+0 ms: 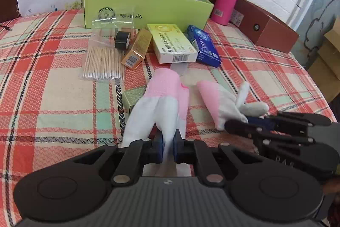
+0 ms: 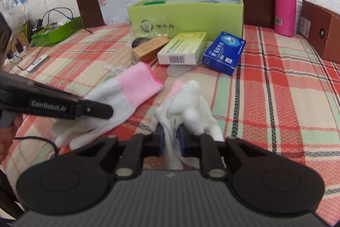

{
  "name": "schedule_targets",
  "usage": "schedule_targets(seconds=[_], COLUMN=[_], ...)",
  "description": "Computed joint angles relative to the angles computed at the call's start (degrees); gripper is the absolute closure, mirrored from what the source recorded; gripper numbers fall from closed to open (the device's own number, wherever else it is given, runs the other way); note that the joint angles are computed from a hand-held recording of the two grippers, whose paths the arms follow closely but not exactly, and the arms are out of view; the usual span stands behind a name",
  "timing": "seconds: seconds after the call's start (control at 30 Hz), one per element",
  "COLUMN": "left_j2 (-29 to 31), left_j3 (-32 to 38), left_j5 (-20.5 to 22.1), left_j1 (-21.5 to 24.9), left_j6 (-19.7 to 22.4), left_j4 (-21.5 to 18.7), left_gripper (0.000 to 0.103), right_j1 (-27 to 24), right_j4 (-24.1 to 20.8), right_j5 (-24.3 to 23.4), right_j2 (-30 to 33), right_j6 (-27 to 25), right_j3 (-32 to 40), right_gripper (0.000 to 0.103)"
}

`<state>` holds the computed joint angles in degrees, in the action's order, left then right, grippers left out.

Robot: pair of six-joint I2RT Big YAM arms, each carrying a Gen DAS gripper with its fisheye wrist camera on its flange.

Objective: Organize objects
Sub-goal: 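Lift both gloves and carry them over the lime-green box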

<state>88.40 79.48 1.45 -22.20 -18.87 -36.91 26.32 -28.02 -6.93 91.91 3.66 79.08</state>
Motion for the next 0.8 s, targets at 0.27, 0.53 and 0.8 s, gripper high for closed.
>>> schedule_targets(seconds=[0.27,0.53,0.8], left_j2=[-2.44,1.39,11.78], left_j3=[3.01,11.69,26.57], left_j5=[-0.81,-1.81,-2.43], left_j1=[1.49,2.45,4.75], left_j6=[-1.39,0.87,-0.29], left_j4=[2.08,2.54,1.15], left_gripper=[0.094,0.094,0.094], right_j1=[0.11,-0.90,-2.81], right_j4=[3.59,4.02,1.95], right_j5=[-1.79,-3.05,-1.74], right_j2=[-1.79,1.69,13.46], right_j6=[-0.52,-0.96,-0.35], right_j3=[2.22,10.35,27.37], right_gripper=[0.090,0.090,0.090])
